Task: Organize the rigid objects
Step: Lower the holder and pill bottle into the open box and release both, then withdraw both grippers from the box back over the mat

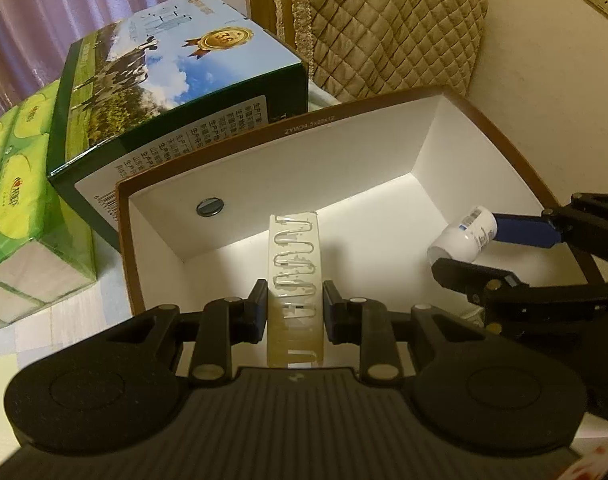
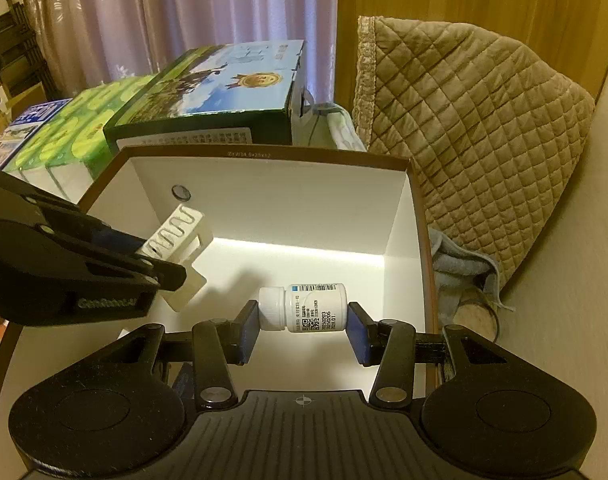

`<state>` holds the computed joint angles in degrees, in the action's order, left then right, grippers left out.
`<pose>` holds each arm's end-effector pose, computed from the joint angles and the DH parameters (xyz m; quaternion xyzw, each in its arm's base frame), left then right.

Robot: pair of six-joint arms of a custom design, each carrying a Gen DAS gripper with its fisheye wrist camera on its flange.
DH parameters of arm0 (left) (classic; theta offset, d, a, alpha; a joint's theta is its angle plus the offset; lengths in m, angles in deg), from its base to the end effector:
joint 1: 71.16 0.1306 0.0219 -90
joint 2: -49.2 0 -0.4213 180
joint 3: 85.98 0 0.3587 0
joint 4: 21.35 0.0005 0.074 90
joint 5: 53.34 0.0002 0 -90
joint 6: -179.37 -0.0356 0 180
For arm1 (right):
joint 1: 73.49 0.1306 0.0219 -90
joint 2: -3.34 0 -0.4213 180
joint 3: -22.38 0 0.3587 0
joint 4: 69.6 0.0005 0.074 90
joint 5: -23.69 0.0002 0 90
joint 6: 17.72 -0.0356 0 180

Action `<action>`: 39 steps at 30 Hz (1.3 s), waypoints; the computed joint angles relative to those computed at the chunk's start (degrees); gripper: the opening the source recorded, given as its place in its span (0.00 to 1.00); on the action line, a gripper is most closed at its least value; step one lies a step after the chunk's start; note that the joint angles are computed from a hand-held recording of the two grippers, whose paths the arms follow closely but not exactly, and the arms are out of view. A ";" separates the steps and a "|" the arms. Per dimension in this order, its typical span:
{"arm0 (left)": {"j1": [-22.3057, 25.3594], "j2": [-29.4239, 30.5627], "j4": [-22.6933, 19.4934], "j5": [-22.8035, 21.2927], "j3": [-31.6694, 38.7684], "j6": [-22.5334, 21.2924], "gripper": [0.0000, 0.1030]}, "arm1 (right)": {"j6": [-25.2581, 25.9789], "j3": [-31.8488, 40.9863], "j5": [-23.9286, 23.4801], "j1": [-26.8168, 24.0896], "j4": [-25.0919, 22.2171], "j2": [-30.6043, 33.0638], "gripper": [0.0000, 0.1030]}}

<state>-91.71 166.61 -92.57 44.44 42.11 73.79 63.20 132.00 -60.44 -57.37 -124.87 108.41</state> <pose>0.5805 -0.2233 0.4758 0.3156 0.9120 -0.0765 0.2506 0.5373 0.1510 0.4810 -0.0406 0.9399 0.0262 0.3381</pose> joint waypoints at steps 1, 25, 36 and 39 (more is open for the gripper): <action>0.05 -0.02 0.56 0.00 -0.28 0.42 0.24 | 0.01 0.15 0.01 -0.01 0.11 0.12 0.42; 2.59 -7.23 1.61 7.33 -7.36 -2.49 0.36 | -4.37 -7.55 -3.15 0.63 4.34 -7.76 0.56; 5.33 -16.02 1.21 12.05 -14.10 -3.24 0.36 | -9.15 -11.68 -3.51 3.37 5.36 -14.82 0.56; 6.46 -18.94 1.40 12.61 -16.13 -3.80 0.36 | -10.52 -13.14 -3.05 4.65 5.65 -17.14 0.56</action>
<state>-85.25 147.67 -91.17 57.05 25.98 69.98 52.68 118.86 -63.49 -52.72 -119.22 91.26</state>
